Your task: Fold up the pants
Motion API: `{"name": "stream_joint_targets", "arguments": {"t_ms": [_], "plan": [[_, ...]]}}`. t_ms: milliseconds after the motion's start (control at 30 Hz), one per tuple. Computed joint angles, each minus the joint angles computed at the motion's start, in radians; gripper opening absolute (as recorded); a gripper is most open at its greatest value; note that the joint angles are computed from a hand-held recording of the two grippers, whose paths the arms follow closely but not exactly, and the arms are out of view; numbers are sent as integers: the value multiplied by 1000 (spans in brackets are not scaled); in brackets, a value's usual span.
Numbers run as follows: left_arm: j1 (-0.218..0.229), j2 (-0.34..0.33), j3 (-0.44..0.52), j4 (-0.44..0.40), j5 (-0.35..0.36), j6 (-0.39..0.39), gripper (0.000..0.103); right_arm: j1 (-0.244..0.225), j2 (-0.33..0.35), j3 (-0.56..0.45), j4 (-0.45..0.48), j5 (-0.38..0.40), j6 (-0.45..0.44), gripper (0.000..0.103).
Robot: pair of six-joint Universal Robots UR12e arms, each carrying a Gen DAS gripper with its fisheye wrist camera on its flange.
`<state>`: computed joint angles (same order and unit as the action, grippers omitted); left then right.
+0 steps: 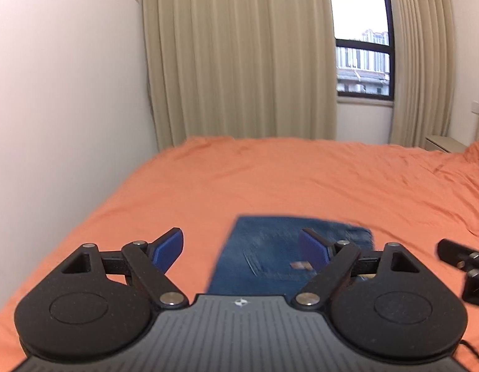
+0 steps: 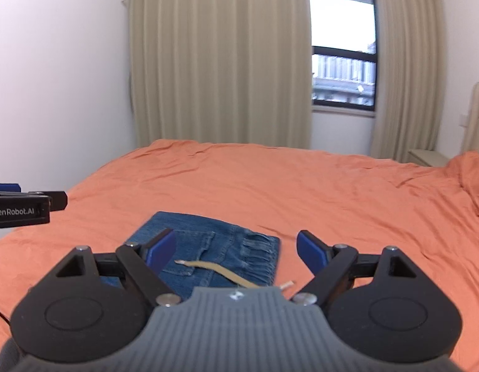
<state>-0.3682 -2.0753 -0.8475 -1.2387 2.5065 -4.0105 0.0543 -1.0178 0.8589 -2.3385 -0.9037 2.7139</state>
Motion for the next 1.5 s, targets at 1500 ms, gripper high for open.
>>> {"name": "stream_joint_targets", "arguments": {"t_ms": [1500], "plan": [[-10,11,-51,-187,-201,-116,100,3,-84,203,28,-54,-37,81]]}}
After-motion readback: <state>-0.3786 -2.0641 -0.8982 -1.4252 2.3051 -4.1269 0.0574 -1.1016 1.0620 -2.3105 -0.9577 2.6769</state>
